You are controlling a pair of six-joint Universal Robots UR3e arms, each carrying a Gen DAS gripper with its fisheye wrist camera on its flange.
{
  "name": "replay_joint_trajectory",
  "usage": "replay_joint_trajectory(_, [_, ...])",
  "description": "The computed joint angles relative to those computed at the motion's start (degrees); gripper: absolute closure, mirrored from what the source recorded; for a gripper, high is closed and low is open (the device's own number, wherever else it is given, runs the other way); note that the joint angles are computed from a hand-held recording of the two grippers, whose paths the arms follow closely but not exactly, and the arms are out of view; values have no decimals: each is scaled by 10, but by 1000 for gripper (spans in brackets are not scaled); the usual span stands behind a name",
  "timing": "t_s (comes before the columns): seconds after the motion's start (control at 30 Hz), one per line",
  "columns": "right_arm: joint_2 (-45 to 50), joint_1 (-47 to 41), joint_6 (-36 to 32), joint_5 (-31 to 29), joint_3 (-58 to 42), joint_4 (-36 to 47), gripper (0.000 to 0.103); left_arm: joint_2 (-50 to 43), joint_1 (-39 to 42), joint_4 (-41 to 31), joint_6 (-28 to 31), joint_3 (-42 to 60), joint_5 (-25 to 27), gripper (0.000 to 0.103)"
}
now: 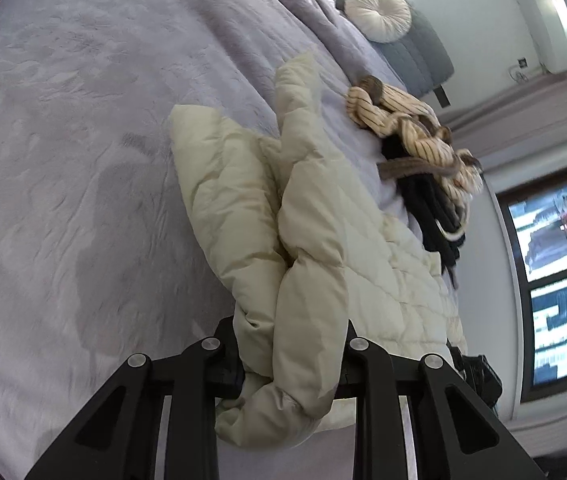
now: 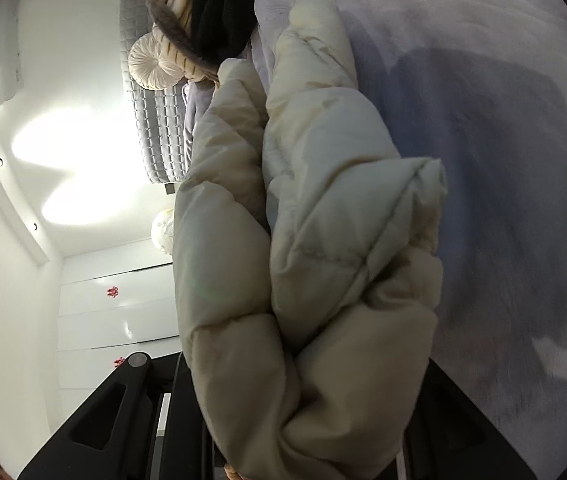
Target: Fold large clothes
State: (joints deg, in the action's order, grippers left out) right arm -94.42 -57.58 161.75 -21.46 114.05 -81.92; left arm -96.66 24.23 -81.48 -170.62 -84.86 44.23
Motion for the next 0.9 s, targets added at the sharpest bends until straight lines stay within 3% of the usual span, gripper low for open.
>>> replay_joint_trajectory(0.13, [-64,-59,-115,-31,8,176,79,74,42,-115,88,-29,6,75])
replay_joint_trajectory(0.3, [-135,-118,-153,-76,45,267,79,152,92,-225,191,-70,42,75])
replay_joint_trajectory(0.4, [-154,-112,-120,-82,69,228,79,180,103,-242,227,-101,84,74])
replay_joint_trajectory(0.47, [-153,-86,-54,-86,99,139,79,184,104,-237,226,-121,103,74])
replay_joint_trajectory(0.57, [-148,-70,-11,-109,102,92,72,190,102,-229,215,-134,116,74])
replay_joint_trajectory(0.63, [-140,-58,21,-129,82,73,57,192,88,-223,207,-123,135,72])
replay_joint_trajectory(0.73, [-134,-47,50,-154,38,67,27,188,65,-214,180,-93,170,55])
replay_joint_trajectory(0.87, [-121,-34,73,-199,-42,89,25,196,72,-240,182,-57,201,53])
replay_joint_trajectory(0.9, [-117,-28,81,-218,-65,92,23,199,71,-245,183,-48,211,47])
